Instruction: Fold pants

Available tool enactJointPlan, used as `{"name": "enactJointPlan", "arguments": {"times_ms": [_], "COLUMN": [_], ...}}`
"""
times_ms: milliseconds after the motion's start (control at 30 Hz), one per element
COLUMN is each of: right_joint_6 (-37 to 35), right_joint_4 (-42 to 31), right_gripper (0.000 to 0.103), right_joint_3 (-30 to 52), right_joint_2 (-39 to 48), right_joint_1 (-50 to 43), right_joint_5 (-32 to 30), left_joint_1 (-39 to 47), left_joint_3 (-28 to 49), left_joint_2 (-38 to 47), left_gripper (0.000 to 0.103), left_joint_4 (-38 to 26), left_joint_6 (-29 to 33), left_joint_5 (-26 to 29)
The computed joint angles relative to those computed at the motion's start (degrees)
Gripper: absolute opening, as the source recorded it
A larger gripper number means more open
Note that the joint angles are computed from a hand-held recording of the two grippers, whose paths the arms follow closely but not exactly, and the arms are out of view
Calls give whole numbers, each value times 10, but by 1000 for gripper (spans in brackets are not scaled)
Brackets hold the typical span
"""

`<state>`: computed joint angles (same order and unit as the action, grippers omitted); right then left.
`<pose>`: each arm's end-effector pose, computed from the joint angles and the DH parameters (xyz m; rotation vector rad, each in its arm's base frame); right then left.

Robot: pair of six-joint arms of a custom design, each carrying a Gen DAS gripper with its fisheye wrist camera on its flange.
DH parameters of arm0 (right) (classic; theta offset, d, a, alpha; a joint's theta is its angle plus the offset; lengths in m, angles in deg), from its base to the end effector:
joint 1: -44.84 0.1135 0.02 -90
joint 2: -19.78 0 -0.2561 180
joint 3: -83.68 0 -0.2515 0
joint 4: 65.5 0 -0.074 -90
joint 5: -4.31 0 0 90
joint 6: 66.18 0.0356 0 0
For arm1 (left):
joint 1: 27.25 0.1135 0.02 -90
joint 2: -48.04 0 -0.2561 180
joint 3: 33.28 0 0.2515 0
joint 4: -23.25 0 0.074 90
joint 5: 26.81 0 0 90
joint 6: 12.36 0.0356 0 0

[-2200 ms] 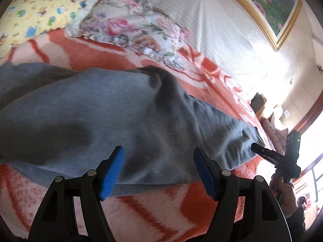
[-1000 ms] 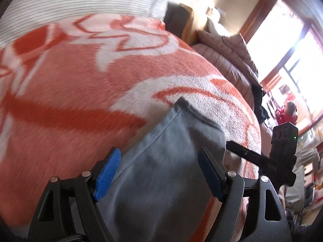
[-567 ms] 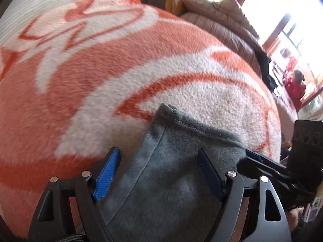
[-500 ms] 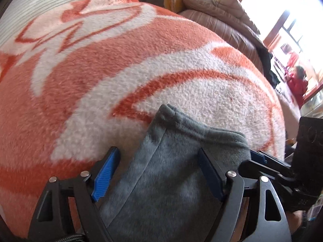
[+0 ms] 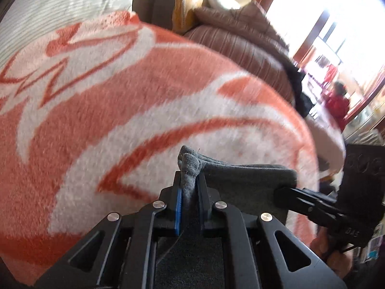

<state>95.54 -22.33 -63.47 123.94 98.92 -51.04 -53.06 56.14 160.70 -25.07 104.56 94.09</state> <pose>0.1656 0.1941 0.0749 0.6841 1.9419 0.7920 0.3367 -0.1831 0.1514 1.3186 2.3853 -0.7482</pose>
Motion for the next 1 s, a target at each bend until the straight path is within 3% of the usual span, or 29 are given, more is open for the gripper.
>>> {"name": "enactJointPlan", "arguments": {"times_ms": [67,267,467,567,733,867,1000], "right_joint_6": [-13,-39,-105,-146,-195,-211,-208], "right_joint_4": [-38,-74,-108,-108,-130,-144,-153], "right_gripper": [8,8,8,8,8,8,8], "right_joint_3": [-20,-9,51,94,196,276,352], "right_joint_2": [-64,-121,-153,-145,-90,-21,54], "right_joint_1": [7,52,113,140,164,172,175], "right_joint_5": [20,50,73,65,20,-24,-70], "left_joint_1": [7,66,174,233,368,481,575], "left_joint_3": [-3,-50,-81,-88,-69,-48,-24], "left_joint_2": [-15,-84,-169,-195,-188,-140,-66], "left_gripper": [9,8,8,8,8,8,9], "left_joint_4": [-8,-39,-134,-198,-368,-488,-544], "left_joint_6": [0,30,100,158,329,471,555], "left_joint_5": [20,92,195,235,283,285,262]}}
